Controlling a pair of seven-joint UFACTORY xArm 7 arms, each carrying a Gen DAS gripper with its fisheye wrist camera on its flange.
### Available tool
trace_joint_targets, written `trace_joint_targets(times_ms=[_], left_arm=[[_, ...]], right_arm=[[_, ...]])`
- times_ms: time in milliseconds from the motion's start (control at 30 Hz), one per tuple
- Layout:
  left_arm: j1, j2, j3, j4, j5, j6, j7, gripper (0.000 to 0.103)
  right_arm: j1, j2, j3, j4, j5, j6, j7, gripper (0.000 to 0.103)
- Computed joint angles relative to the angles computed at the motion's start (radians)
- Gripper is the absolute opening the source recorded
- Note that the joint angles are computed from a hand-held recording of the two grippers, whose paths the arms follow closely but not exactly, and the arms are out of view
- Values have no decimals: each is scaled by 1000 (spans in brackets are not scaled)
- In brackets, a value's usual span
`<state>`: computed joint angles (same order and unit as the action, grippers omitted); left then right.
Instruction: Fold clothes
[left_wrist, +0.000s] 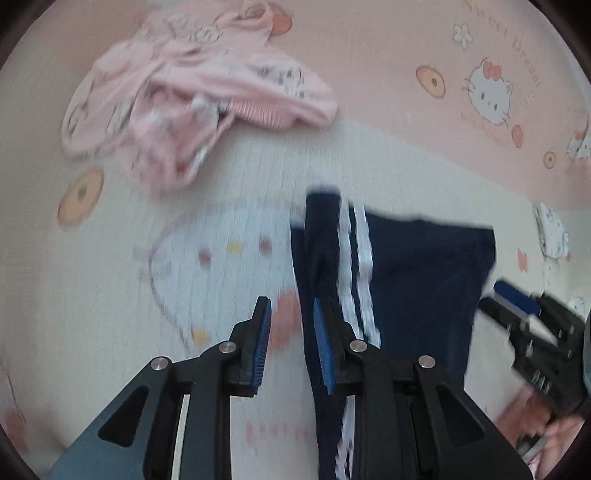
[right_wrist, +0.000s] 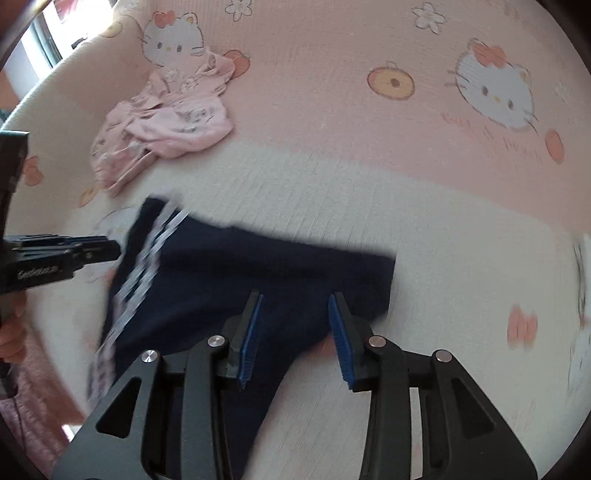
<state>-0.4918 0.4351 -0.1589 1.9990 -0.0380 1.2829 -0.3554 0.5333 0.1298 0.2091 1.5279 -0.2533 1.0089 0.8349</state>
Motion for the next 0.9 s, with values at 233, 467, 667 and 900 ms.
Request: trace_joint_targets(times_ms=[233, 467, 667, 900], left_arm=[[27, -190, -47, -300, -125, -11, 64, 26], [51, -397, -51, -583, -169, -131, 59, 30], [53, -478, -55, -698, -144, -169, 28, 41], [58, -535, -63, -769, -154, -219, 90, 41]], right_arm=[[65, -109, 80, -169, 121, 60, 210, 38], [105, -203, 127, -209, 29, 122, 390, 39], [129, -136, 144, -165, 60, 174, 363, 43], [153, -162, 157, -174, -36, 148, 442, 45]])
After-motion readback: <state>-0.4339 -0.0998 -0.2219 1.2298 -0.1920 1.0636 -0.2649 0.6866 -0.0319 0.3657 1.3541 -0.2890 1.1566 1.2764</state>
